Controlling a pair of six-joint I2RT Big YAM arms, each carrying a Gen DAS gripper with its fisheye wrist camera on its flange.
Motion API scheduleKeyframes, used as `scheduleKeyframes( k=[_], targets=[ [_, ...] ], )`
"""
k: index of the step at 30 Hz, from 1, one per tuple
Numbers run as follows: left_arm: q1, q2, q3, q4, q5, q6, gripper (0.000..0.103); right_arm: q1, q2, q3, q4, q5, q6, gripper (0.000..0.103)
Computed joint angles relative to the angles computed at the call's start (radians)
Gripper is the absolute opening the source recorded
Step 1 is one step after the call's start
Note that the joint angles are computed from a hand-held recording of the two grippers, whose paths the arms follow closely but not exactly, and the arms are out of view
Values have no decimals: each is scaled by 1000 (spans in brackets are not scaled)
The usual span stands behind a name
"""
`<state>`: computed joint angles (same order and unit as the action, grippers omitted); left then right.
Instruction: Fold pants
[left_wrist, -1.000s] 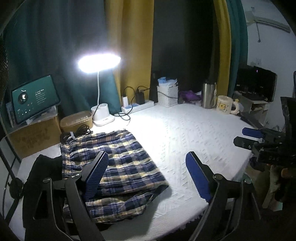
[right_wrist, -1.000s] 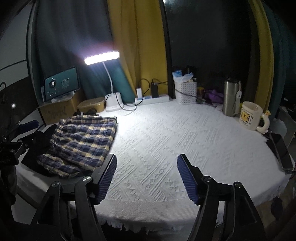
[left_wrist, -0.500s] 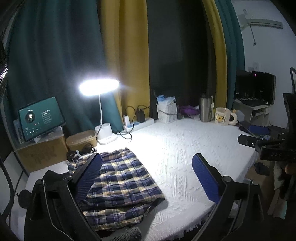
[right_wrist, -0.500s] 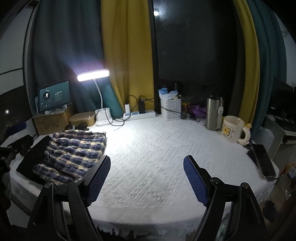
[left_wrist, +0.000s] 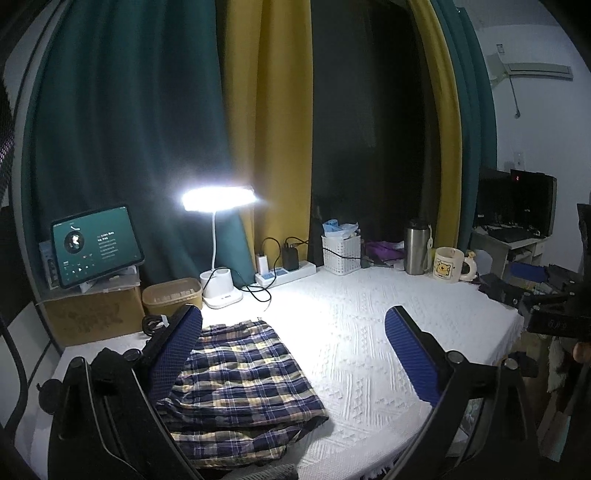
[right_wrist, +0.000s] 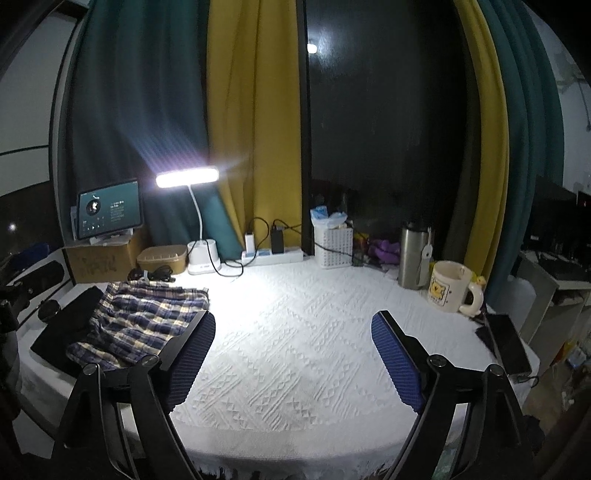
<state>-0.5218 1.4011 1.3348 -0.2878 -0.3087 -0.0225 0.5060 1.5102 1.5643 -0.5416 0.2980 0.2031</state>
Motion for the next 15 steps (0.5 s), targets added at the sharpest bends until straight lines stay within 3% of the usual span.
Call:
scheduleKeyframes(
  k=[2,7,15],
  targets=[
    [-3,-4,6,-15,-17,7,99,4,-1,8,3,9,-10,88],
    [-6,-38,-18,29,-70,31,99,15,-7,25,13,26,-24,88],
    [9,-78,-38,68,-75,19,101,38,-11,63,14,59,-56,89]
  ],
)
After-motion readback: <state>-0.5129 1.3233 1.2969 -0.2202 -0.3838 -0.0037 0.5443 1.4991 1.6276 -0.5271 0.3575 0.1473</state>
